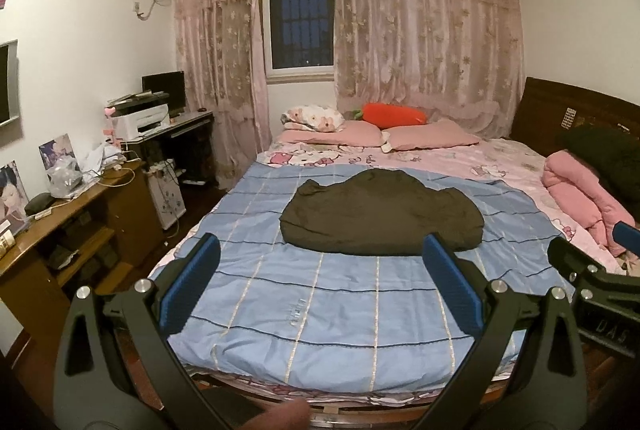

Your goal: Fold large clothes

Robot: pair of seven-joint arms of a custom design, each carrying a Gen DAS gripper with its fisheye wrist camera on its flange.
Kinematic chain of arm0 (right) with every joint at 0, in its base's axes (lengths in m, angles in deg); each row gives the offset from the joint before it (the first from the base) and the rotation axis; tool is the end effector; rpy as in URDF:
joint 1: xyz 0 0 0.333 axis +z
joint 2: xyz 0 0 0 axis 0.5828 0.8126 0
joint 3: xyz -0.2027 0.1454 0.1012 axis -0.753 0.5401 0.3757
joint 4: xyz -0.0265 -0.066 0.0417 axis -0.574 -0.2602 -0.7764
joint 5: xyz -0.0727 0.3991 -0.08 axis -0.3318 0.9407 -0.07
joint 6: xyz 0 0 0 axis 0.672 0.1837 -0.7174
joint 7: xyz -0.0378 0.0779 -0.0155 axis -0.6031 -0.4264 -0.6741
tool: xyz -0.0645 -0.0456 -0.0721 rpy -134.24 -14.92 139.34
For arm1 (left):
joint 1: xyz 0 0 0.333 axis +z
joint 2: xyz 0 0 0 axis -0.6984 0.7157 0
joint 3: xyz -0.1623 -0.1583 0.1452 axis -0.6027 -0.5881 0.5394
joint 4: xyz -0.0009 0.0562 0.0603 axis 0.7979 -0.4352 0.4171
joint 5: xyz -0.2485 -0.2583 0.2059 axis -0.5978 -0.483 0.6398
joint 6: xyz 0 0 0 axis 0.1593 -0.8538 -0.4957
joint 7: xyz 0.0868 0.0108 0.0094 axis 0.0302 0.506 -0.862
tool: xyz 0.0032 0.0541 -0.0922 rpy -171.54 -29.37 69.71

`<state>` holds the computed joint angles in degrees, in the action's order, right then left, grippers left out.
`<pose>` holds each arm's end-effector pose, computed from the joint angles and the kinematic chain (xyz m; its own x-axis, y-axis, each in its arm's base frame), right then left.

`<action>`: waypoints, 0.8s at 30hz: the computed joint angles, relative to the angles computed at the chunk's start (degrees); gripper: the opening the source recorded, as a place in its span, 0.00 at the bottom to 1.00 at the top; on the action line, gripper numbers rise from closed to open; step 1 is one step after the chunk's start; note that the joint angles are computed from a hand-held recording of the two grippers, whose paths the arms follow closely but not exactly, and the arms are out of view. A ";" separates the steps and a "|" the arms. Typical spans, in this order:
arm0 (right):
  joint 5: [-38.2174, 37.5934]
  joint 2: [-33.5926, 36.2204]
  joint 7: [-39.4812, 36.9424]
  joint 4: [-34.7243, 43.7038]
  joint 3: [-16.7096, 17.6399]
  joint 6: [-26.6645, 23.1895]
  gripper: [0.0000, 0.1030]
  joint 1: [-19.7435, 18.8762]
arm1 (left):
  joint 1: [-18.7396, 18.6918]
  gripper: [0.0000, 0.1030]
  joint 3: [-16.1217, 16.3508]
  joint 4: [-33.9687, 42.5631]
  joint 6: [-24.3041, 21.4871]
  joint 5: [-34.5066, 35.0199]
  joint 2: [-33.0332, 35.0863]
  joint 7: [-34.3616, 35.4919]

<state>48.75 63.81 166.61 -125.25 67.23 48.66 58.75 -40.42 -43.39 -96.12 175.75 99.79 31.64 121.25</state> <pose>0.4896 0.3123 0.7777 0.0367 -0.9986 -0.0392 -0.4874 0.0163 -0.8731 0.4675 -0.1172 0.7900 0.1934 -0.9797 -0.0525 -0.3905 -0.0277 -0.9202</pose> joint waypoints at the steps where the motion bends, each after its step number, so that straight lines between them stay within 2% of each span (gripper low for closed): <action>1: 0.08 -0.01 -0.07 0.01 -0.01 -0.01 0.99 0.01 | -0.24 0.98 0.14 0.02 -0.01 -0.48 0.04 0.04; 5: -0.01 -0.14 -0.07 -0.11 -0.03 -0.02 0.99 0.02 | -1.66 0.98 1.68 -0.39 0.32 -4.05 -0.19 1.83; 9: 0.09 0.01 -0.33 0.04 -0.02 -0.21 0.99 0.05 | -0.88 0.98 1.02 -0.60 0.73 -3.43 -0.45 1.81; 14: 0.35 0.18 -0.65 0.06 -0.04 -0.08 0.99 0.10 | -1.66 0.98 1.83 -0.86 2.11 -5.23 -0.58 3.79; 24: 0.31 0.29 -0.65 0.22 -0.07 -0.24 0.99 0.25 | -0.38 0.98 0.70 0.44 1.51 -4.02 -0.08 3.01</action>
<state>49.06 64.10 165.96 -125.03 67.16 48.42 59.00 -40.80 -42.69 -95.68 177.26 95.77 31.56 124.26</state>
